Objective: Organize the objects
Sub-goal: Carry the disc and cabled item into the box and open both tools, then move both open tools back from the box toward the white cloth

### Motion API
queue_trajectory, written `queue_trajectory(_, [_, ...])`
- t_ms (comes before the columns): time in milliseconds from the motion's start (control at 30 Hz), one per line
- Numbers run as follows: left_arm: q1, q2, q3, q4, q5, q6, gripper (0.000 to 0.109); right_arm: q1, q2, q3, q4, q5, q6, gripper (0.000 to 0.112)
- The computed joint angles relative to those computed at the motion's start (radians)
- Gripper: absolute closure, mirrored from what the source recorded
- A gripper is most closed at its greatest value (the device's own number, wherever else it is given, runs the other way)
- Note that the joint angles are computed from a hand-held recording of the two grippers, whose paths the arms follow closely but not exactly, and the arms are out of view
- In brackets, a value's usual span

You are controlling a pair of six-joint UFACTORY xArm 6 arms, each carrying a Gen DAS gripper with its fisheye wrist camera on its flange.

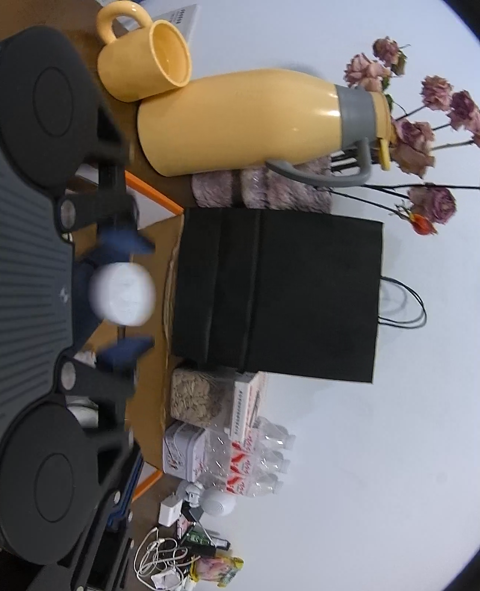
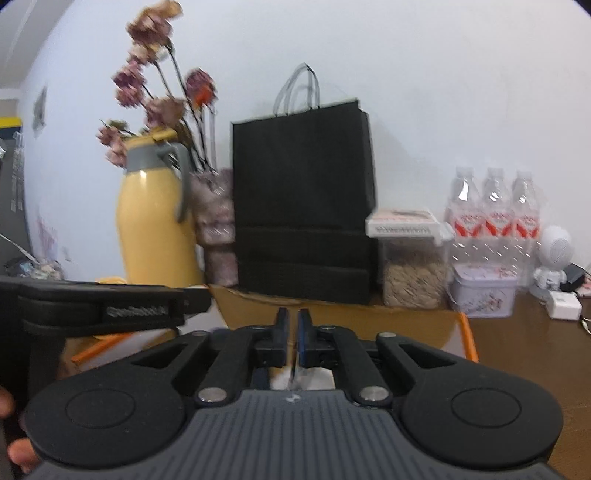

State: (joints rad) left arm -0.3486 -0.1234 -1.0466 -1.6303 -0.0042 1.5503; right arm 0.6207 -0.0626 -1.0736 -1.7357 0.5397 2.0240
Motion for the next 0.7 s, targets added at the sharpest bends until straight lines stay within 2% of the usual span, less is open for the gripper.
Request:
queue_trajectory(33, [-0.001,0.008,-0.007,-0.020,-0.014,0.015,0.022,0.002,0.004,-0.001,0.040,0.013,-0.033,0.093])
queue_trajectory(100, [0.002,0.013,-0.017,-0.060,-0.019,0.053,0.018,0.013,0.005,0.003,0.100,0.057,-0.074,0.044])
queue_trajectory(133, [0.003,0.012,-0.016,-0.060,-0.021,0.050,0.017,0.021,0.003,0.007,0.116,0.085,-0.086,0.036])
queue_trajectory(200, [0.000,0.018,-0.027,-0.085,-0.038,0.068,0.007,0.042,0.002,0.009,0.144,0.141,-0.125,0.026])
queue_trajectory(233, [0.000,0.023,-0.042,-0.151,-0.050,0.133,0.006,0.048,0.002,0.008,0.158,0.158,-0.140,0.023])
queue_trajectory(267, [0.000,0.028,-0.053,-0.189,-0.059,0.174,0.006,0.049,0.000,0.010,0.164,0.163,-0.146,0.012])
queue_trajectory(300, [-0.002,0.031,-0.057,-0.197,-0.067,0.182,0.006,0.050,-0.002,0.011,0.164,0.164,-0.147,0.009])
queue_trajectory(433, [-0.007,0.027,-0.044,-0.152,-0.067,0.146,0.006,0.054,-0.005,0.011,0.167,0.165,-0.164,0.009])
queue_trajectory(700, [-0.014,0.009,-0.052,-0.310,-0.084,0.323,0.006,0.070,-0.018,0.016,0.197,0.181,-0.201,0.009])
